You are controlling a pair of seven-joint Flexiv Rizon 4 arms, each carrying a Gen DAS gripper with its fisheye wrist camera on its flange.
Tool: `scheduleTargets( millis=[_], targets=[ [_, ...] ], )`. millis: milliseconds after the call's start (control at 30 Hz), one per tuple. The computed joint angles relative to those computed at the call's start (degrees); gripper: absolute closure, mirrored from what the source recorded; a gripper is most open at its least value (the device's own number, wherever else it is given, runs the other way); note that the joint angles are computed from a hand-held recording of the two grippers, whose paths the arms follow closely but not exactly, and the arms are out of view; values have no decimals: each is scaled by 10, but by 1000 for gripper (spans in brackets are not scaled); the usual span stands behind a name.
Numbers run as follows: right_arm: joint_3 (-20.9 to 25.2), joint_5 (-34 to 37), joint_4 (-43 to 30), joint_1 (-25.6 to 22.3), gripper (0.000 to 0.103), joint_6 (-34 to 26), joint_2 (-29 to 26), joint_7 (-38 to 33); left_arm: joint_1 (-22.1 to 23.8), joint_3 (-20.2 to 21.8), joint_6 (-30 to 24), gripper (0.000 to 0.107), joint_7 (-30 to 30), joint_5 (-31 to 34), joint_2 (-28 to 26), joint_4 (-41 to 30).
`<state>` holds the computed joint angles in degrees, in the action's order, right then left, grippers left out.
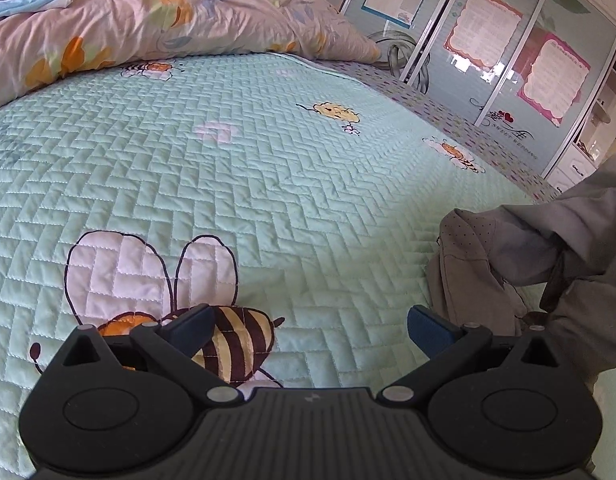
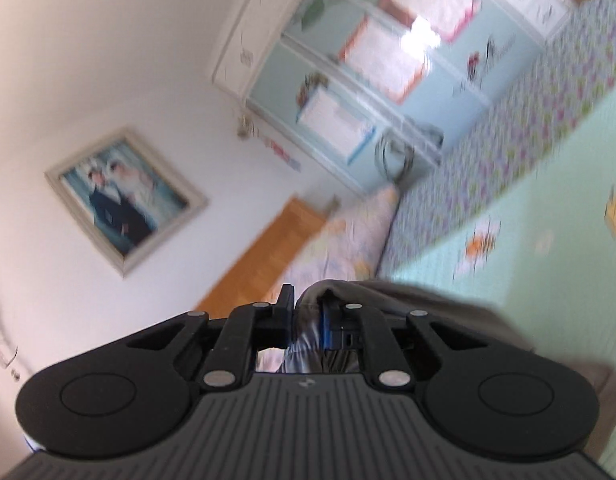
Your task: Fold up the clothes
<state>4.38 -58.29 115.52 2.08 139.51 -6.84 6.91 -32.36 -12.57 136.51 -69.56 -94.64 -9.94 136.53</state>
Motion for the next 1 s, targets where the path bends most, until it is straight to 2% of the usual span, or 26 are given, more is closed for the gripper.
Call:
scheduleTargets(
  millis=[133, 300, 533, 733, 833, 900, 1000],
  targets=[
    [-10, 42, -18, -10, 88, -46, 35, -18, 1, 0, -1, 4, 3, 5, -2, -2],
    [-15, 104, -38, -14, 88, -122, 74, -103, 1, 1, -2, 4, 7, 10, -3, -1],
    [-20, 141, -68, -8, 88, -198, 87, -161, 1, 0, 0, 4, 17, 6, -5, -3],
    [-25, 36, -130, 6, 88, -213, 52, -89, 1, -5, 7, 4, 43, -9, -15, -17],
    [-10, -60, -194, 4, 88, -218, 16, -13, 2, -7, 10, 4, 54, -15, -19, -21],
    [3, -104, -235, 9, 88, -228, -4, 14, 2, -6, 11, 4, 54, -15, -20, -21],
    [26, -125, -283, 31, 88, -258, -20, 12, 6, -4, 8, 4, 52, -15, -21, -22]
  ],
)
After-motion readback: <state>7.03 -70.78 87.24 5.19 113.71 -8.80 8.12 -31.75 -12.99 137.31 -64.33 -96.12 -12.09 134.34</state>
